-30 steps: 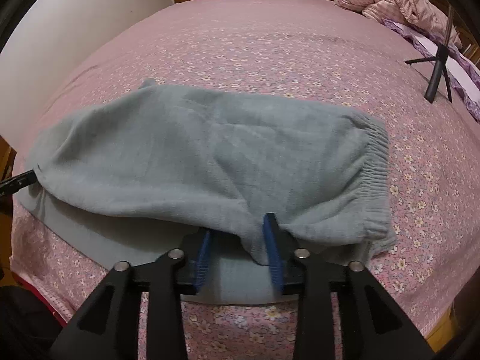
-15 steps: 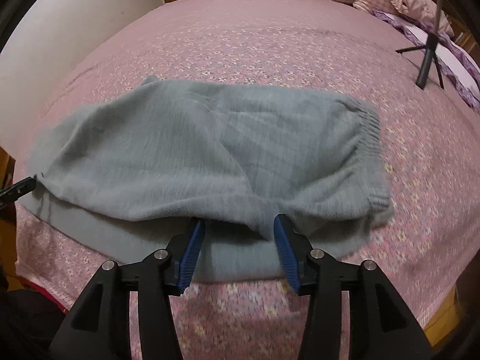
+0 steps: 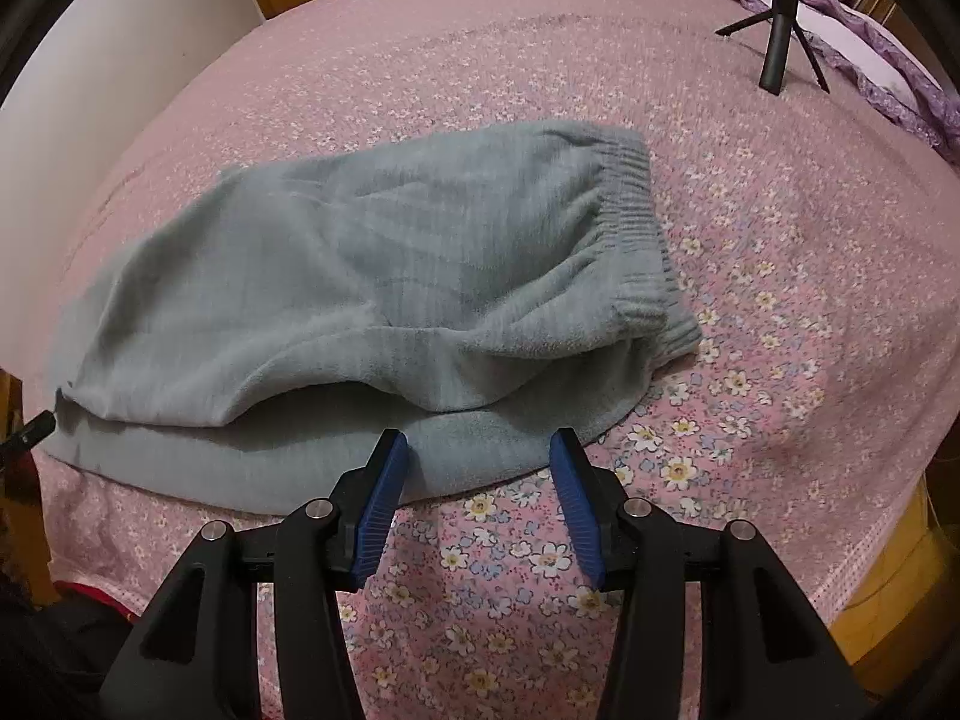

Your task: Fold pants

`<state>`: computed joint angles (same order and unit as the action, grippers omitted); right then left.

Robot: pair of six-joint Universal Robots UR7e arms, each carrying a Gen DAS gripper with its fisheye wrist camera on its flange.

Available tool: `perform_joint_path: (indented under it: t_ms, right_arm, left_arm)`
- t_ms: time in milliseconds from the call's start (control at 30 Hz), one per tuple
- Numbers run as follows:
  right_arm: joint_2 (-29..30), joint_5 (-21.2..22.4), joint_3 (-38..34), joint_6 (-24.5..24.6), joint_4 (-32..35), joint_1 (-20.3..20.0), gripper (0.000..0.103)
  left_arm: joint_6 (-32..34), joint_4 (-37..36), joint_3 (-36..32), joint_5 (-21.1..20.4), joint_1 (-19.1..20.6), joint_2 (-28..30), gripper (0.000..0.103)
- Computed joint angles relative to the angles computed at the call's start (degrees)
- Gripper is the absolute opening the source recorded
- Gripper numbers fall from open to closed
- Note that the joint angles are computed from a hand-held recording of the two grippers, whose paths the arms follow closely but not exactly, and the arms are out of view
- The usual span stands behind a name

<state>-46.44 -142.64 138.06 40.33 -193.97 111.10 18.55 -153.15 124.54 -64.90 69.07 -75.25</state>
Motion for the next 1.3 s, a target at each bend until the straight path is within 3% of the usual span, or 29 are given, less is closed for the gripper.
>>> perform_joint_path:
  t_ms: [133, 300, 367, 467, 500, 633, 767, 867, 933, 1033, 1100, 1300]
  right_arm:
    - [2.2, -0.6, -0.1, -2.9, -3.5, 0.0, 0.056]
    - [5.9, 1.6, 1.2, -5.1, -16.6, -0.2, 0.068]
    - [6.2, 1.4, 1.3, -5.0, -17.1, 0.0, 0.069]
    - [5.2, 0.9, 0.8, -3.8, -12.8, 0.3, 0.065]
    - [3.8, 0.8, 1.1, -1.2, -10.6, 0.8, 0.063]
    - [1.6, 0.5, 3.2, -0.4, -17.7, 1.6, 0.062]
    - [0.9, 4.8, 5.6, -0.7, -26.8, -0.2, 0.062]
    - [0.9, 11.3, 7.5, 0.5, -32.0, -4.8, 0.062]
    - [1.8, 12.8, 7.3, 1.0, -33.8, -6.0, 0.062]
    - [1.9, 11.5, 6.6, 1.1, -33.8, -6.6, 0.061]
    - [1.6, 10.7, 6.0, 0.8, -33.2, -6.9, 0.057]
    - [0.0, 12.1, 6.0, -0.8, -33.6, -9.9, 0.021]
  left_arm:
    - [-0.6, 3.0, -0.9, -2.1, 0.9, 0.3, 0.052]
    - [-2.5, 6.6, -2.2, -4.6, 1.4, 1.1, 0.053]
    - [-3.8, 7.6, -3.0, -5.2, 1.7, 1.5, 0.053]
    - [-6.1, 8.7, -4.6, -6.8, 2.3, 2.1, 0.054]
    - [-6.7, 9.0, -5.2, -7.3, 2.6, 2.4, 0.054]
    - [-8.6, 10.0, -7.0, -9.2, 2.9, 3.8, 0.054]
    - [-9.4, 10.0, -8.1, -9.8, 3.0, 5.1, 0.054]
    - [-10.0, 9.6, -8.3, -9.2, 3.1, 5.8, 0.054]
    - [-10.8, 9.3, -8.5, -8.6, 3.2, 6.3, 0.054]
    - [-11.8, 9.4, -9.1, -7.9, 3.7, 7.0, 0.054]
    - [-12.4, 9.6, -9.5, -7.8, 4.0, 7.3, 0.054]
    - [-13.0, 9.0, -9.6, -7.0, 3.6, 7.7, 0.052]
